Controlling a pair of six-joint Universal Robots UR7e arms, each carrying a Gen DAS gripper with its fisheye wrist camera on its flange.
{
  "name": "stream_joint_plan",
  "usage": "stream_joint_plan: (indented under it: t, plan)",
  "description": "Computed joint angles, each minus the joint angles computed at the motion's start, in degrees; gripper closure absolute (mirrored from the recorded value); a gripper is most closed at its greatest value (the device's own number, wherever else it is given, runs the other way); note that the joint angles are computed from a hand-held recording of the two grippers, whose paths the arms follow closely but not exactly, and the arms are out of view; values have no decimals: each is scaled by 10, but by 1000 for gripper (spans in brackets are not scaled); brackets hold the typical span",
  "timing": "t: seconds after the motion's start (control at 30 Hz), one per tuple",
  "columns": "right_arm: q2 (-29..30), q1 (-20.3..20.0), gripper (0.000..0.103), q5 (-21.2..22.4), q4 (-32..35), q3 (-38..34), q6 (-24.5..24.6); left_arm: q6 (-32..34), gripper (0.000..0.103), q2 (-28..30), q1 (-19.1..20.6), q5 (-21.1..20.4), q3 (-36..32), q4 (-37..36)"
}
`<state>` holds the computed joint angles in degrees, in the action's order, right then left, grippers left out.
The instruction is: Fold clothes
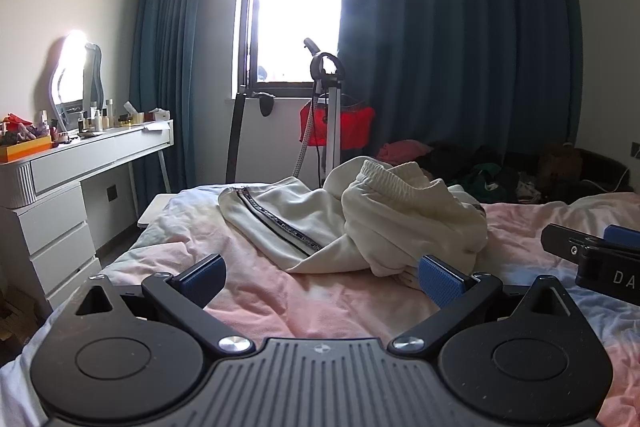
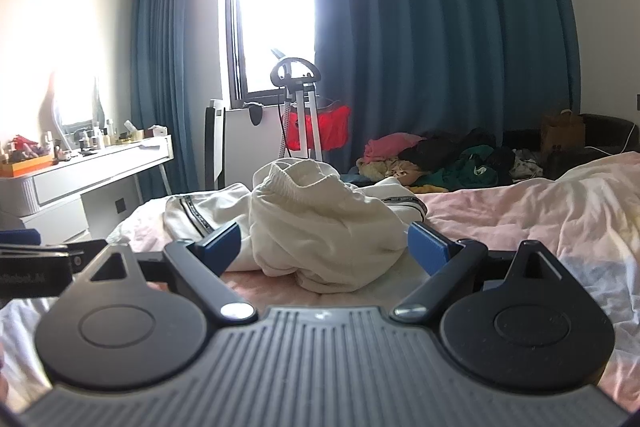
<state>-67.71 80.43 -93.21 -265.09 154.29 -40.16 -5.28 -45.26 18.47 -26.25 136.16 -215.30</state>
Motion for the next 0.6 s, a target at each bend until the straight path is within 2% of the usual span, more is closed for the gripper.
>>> stream_joint_plan:
  t: [0.07, 0.17, 0.3, 0.6]
  plan:
    - [-3, 9, 11, -13, 12, -3, 4, 9, 0, 7, -3, 9, 0, -12]
    - [-3, 0, 11, 4, 4, 1, 8, 24, 0, 28, -16, 30, -1, -42]
    - [-6, -3, 11, 5, 7, 2, 10, -9, 0, 2, -7, 15, 3, 7]
    - [5, 1, 11, -5, -5, -3, 1, 34, 0, 26, -6, 11, -3, -31]
